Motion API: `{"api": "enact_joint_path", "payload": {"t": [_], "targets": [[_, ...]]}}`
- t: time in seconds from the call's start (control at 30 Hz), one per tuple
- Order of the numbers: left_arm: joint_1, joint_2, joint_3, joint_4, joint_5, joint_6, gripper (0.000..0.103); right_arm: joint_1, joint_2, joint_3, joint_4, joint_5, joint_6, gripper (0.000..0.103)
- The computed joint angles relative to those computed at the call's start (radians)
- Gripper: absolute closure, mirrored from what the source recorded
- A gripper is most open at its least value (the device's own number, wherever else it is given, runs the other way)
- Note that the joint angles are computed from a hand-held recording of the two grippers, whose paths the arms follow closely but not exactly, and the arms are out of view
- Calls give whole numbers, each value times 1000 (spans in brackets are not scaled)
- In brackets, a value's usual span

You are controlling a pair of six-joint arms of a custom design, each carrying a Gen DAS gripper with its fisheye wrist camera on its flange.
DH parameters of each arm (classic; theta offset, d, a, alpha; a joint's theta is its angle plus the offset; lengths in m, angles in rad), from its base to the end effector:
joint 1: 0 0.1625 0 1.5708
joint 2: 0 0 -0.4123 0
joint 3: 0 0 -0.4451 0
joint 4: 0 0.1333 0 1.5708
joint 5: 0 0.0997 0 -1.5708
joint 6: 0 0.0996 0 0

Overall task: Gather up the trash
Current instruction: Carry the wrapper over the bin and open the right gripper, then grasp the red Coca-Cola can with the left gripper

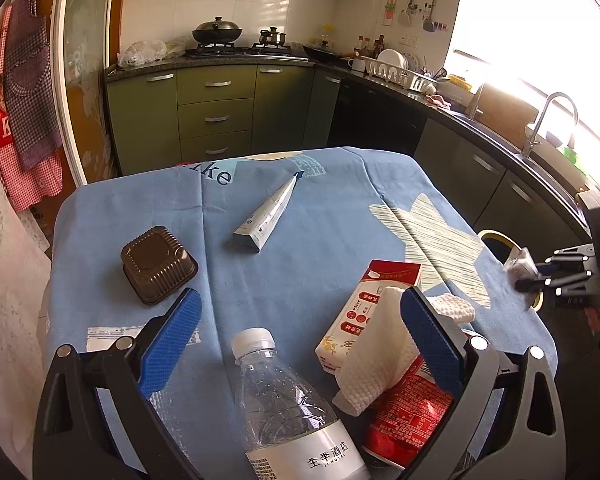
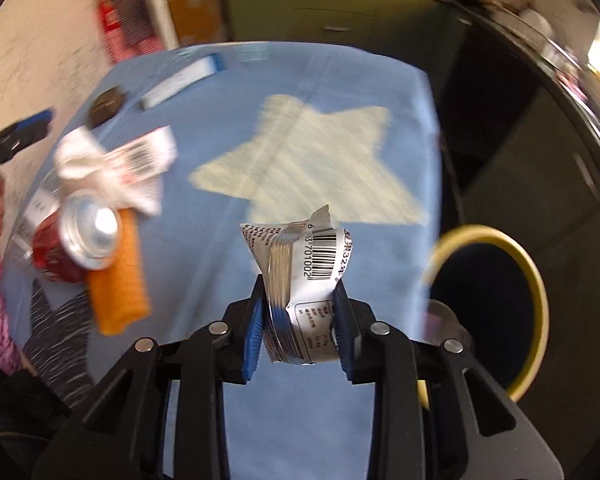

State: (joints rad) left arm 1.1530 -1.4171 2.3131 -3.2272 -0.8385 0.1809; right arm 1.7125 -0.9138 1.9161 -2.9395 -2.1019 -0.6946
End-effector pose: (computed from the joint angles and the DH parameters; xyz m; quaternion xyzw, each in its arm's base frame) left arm -0.0058 -0.5056 0.2374 0.1287 0.8677 -0.3834 0.2892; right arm 0.1689 -0.5974 0.0694 0.3416 -0.8865 0.0987 0.2962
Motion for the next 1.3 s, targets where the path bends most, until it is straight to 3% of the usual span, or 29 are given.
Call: {"api": "enact_joint_path", "payload": {"t": [0.23, 0.4, 1.03, 1.17, 1.3], "targets": [[-6, 2, 5, -5, -11, 12, 5, -125, -39, -39, -76, -131, 99, 71], [-8, 2, 7, 1, -28, 22, 5, -183, -20, -81, -125, -157, 151, 63], [-54, -20, 32, 58, -76, 83, 5, -181, -122, 122, -236, -11, 151, 48], [-84, -80, 54, 182, -123, 114, 5, -171, -139, 152, -254, 2, 141, 47], [-105, -161, 64, 388, -232, 158, 5, -175, -145, 158, -254, 28, 133, 45]]}}
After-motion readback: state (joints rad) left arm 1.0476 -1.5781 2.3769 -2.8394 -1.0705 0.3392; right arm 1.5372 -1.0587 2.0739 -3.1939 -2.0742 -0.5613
